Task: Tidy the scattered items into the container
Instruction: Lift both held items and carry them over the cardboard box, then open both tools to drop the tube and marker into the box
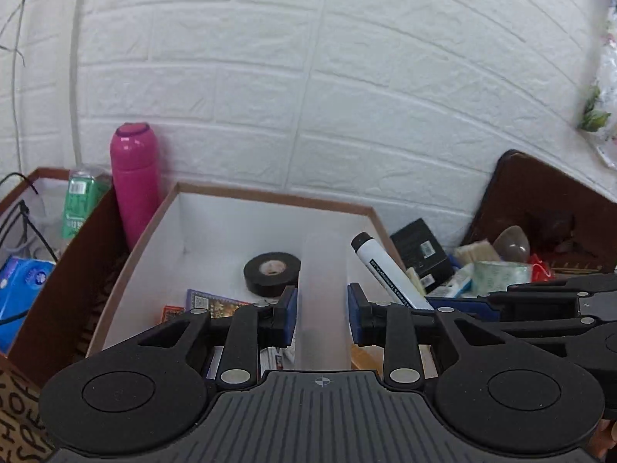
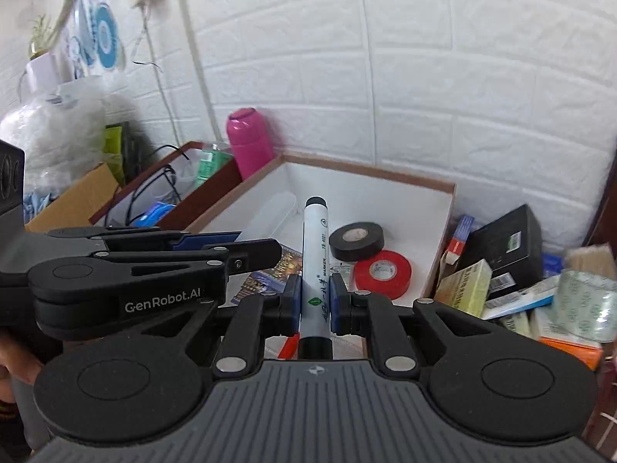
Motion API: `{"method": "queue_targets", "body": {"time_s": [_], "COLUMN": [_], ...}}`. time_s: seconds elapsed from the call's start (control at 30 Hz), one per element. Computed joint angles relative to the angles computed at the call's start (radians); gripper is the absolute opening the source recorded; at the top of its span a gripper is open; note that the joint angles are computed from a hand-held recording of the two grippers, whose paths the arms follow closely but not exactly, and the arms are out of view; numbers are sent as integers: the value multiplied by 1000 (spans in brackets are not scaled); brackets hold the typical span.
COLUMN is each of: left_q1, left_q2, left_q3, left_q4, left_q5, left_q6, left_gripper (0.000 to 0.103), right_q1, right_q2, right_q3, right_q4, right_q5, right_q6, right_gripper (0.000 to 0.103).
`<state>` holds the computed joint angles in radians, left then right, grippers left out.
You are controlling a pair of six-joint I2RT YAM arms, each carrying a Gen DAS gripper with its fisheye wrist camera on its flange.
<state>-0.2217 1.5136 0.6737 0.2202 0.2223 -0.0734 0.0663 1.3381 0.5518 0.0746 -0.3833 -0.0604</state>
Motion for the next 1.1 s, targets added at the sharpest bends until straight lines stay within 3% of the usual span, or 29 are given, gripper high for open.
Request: {"method": "queue_targets", "body": {"time_s": [0.13, 0.17, 0.2, 0.27, 0.3, 0.33, 0.37, 0.43, 0.6, 0.73, 0.93, 1.1], "left_q1": [25, 31, 36, 37, 43, 60, 84, 116, 85, 57, -10, -145], "left_q2": [145, 169, 186, 199, 207, 208, 204, 187, 113, 31, -129, -316], "left_q3": [67, 80, 89, 106, 121, 124, 112, 88, 37, -8, -88, -212], "left_q4": [34, 38, 43, 20, -2, -7, 9, 28, 22, 2, -45, -43], "left_q5": [5, 6, -5, -85, -119, -109, -57, 51, 9, -21, -76, -172], "left_q6": [21, 20, 8, -47, -83, -108, -114, -86, -88, -92, -121, -148], "left_gripper": [29, 47, 52, 82, 90, 100, 101, 103, 103, 103, 103, 103], "right_q1": [24, 29, 32, 35, 32, 27, 17, -2, -6, 22, -31, -123], "right_q2": [179, 209, 241, 290, 310, 326, 337, 331, 253, 147, -45, -309], "right_q3": [55, 67, 77, 84, 91, 99, 101, 78, 12, -46, -134, -258], "right_q4": [78, 90, 110, 170, 189, 196, 209, 251, 272, 253, 172, 60], "right_q5": [18, 20, 22, 46, 61, 76, 74, 49, 33, 108, 74, 21], "right_q6": [9, 10, 12, 25, 31, 38, 40, 38, 27, 36, 23, 8], "right_gripper": [17, 17, 18, 20, 33, 60, 72, 79, 92, 96, 97, 98]}}
